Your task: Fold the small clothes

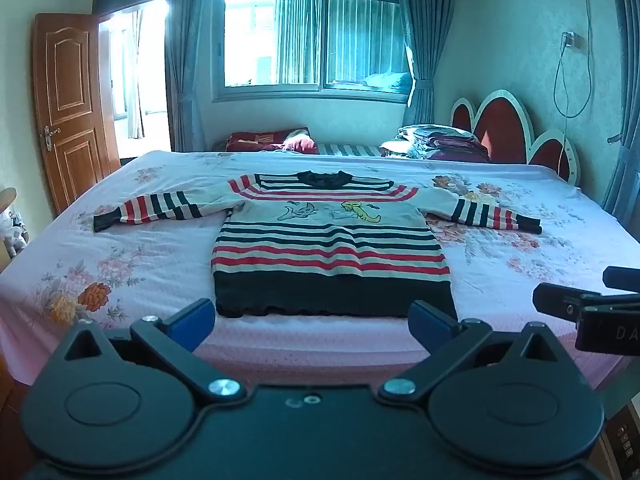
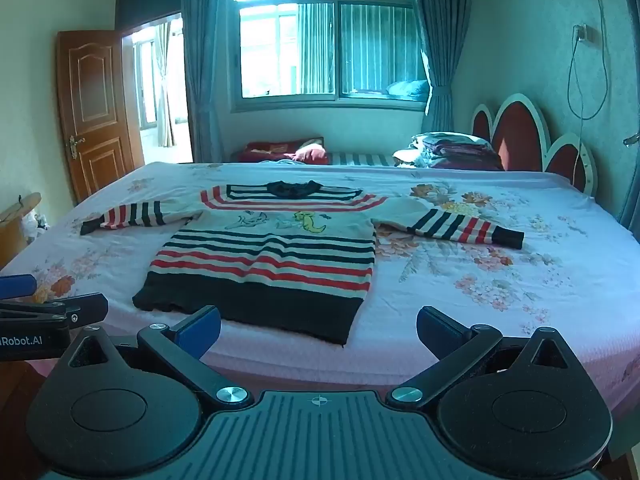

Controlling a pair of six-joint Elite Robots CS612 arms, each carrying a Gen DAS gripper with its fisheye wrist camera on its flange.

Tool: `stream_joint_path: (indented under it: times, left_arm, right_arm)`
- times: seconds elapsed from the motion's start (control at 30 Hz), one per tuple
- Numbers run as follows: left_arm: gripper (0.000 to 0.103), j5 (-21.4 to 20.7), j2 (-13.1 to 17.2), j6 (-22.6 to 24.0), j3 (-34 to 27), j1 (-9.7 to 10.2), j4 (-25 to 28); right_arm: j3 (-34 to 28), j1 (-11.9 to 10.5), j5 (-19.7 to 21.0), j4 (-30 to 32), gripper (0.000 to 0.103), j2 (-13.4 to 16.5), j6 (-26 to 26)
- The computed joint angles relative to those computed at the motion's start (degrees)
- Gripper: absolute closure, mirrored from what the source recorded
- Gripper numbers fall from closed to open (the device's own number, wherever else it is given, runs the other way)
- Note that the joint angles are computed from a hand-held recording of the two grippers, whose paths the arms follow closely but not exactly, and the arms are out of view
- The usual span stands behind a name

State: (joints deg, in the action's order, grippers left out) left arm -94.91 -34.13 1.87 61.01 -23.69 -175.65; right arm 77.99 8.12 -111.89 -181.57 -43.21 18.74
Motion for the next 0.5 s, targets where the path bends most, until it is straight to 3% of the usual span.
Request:
stream_joint_path:
  times: [0.5]
  left_arm:
    - [0.0,0.2,-0.7,0.7,0.9,-0.15,-0.4]
  right_arm:
    - [0.0,-0.2,0.0,-0.3,0.0,0.1,0.3]
